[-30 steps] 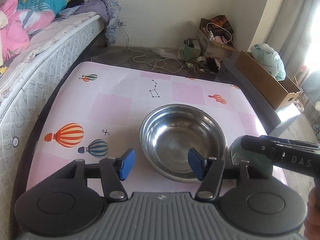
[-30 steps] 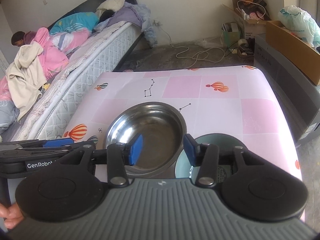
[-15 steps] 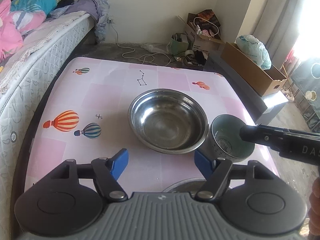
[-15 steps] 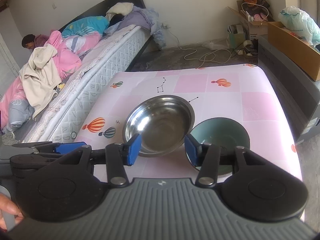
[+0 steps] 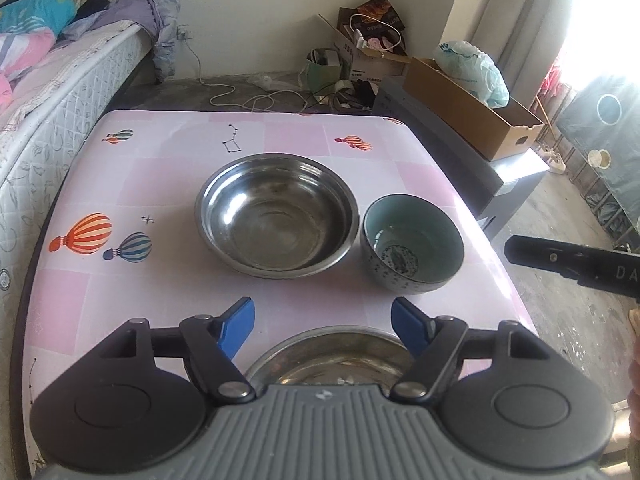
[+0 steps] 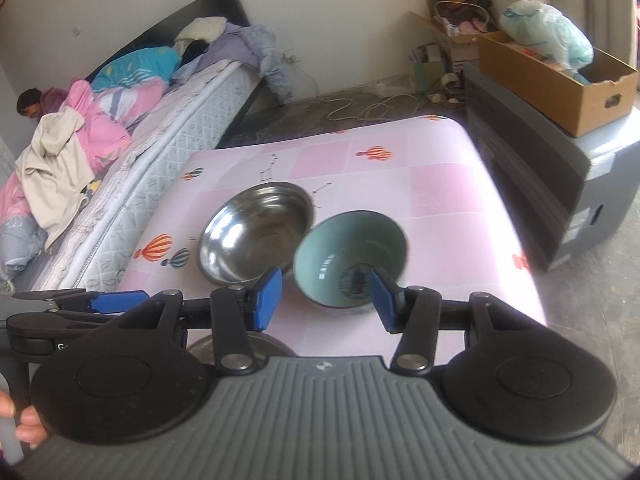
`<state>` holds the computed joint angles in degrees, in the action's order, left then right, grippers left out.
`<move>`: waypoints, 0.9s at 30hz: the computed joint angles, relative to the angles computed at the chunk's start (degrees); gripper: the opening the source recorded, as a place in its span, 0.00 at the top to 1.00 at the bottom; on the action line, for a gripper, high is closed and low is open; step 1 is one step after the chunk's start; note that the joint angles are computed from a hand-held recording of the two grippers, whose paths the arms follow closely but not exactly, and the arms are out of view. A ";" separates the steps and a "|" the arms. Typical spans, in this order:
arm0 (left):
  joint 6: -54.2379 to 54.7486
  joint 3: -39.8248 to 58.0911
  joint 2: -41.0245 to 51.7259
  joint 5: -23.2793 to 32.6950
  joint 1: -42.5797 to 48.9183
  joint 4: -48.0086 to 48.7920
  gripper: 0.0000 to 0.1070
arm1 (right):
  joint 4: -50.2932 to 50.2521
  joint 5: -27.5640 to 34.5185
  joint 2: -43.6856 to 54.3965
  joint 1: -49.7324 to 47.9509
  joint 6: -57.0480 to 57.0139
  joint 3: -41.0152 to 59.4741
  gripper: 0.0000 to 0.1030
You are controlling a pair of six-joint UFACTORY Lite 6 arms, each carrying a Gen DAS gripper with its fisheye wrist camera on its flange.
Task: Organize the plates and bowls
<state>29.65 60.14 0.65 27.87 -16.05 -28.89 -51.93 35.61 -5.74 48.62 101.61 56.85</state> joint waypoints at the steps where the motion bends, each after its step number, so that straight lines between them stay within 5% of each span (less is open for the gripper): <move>1: -0.78 0.59 0.90 -0.38 -1.13 0.48 0.29 | 0.07 -0.26 -1.29 -0.68 0.16 -1.59 0.53; 7: -6.60 6.48 8.93 -2.71 -6.18 2.34 0.31 | -2.59 -6.79 -4.18 -7.40 2.55 -9.43 0.53; 16: -22.32 16.87 19.87 -5.27 -11.71 14.23 0.48 | -17.21 -19.36 6.42 -17.92 13.19 -8.47 0.56; 21: -29.65 22.40 25.42 -2.84 -13.90 20.68 0.68 | -27.95 -22.93 11.89 -21.65 21.90 -5.66 0.61; 27: -34.81 25.94 29.20 -1.16 -14.56 23.60 0.80 | -39.05 -25.91 17.40 -24.20 32.09 -2.75 0.73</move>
<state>-5.16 86.08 29.85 26.71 -30.61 -5.28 -90.98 9.71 11.66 24.42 133.69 54.10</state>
